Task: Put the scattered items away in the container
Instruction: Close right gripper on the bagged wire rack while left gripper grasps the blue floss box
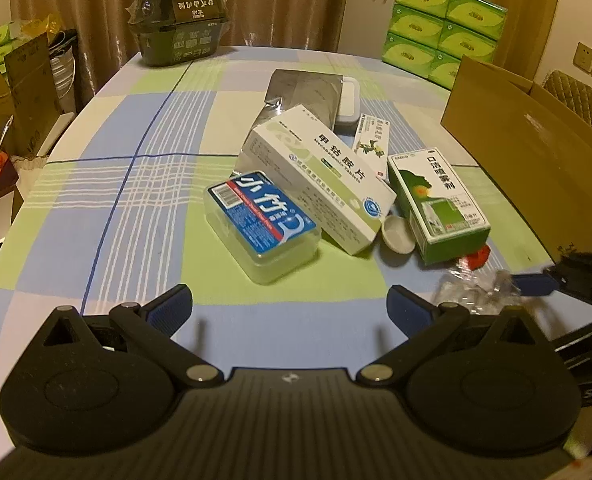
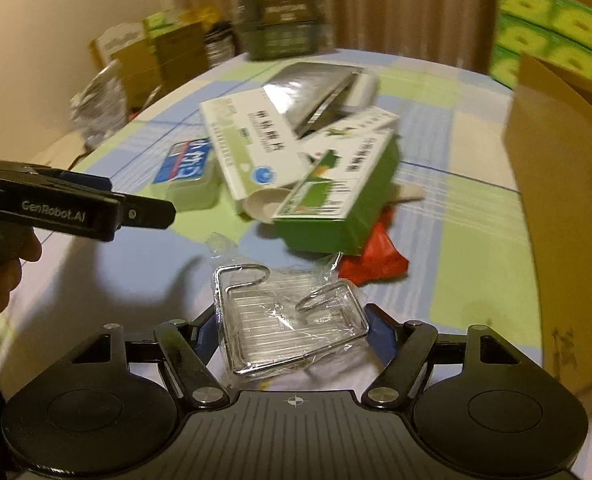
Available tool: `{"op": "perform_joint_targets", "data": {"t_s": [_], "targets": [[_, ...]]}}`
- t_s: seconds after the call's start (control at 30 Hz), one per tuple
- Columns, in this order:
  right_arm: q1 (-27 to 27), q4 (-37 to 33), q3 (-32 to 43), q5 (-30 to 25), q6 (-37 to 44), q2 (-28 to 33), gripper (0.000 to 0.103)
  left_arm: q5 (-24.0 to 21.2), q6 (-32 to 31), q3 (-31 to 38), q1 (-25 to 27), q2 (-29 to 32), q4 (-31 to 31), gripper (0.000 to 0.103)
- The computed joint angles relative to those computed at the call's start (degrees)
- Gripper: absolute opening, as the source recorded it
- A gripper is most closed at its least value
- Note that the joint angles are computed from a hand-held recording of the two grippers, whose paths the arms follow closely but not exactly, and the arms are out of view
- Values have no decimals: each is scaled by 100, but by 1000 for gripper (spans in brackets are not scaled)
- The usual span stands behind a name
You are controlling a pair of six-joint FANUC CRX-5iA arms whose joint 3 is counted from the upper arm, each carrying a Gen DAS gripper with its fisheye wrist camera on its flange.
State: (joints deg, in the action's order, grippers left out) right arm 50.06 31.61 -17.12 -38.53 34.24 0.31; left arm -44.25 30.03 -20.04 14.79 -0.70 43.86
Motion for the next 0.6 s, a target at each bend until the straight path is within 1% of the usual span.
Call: {"op": "perform_joint_targets", "data": {"t_s": [0.17,0.2,0.27,0.33,0.37,0.47,0.53,0.57,0.6], "targets": [[-5,363,-115,-129,-556,-24,71,415,240,161,-209,190,-167,100],[-21,372,-124,-131,-602,-30,71,495,328,211,-256,246,-241,97],[-43,341,-128,-115,-628,-40,71,615,502,330,-343,369,-416,92],[-54,329,-132,-107,-607,-40,71,795,616,387,-431,461,-510,91],[-56,326,-134,-107,-604,-38,71,868,652,411,-470,504,-523,87],[-62,357,-158,-97,-662,-44,71,994,955,533,-536,617,-741,81],[-61,396,-171,-106,-749,-54,71,990,1132,619,-536,673,-914,69],[-63,401,-170,-116,-786,-57,71,939,1220,667,-520,687,-1016,60],[-69,387,-162,-125,-804,-57,70,873,1294,708,-497,682,-1115,56]]}}
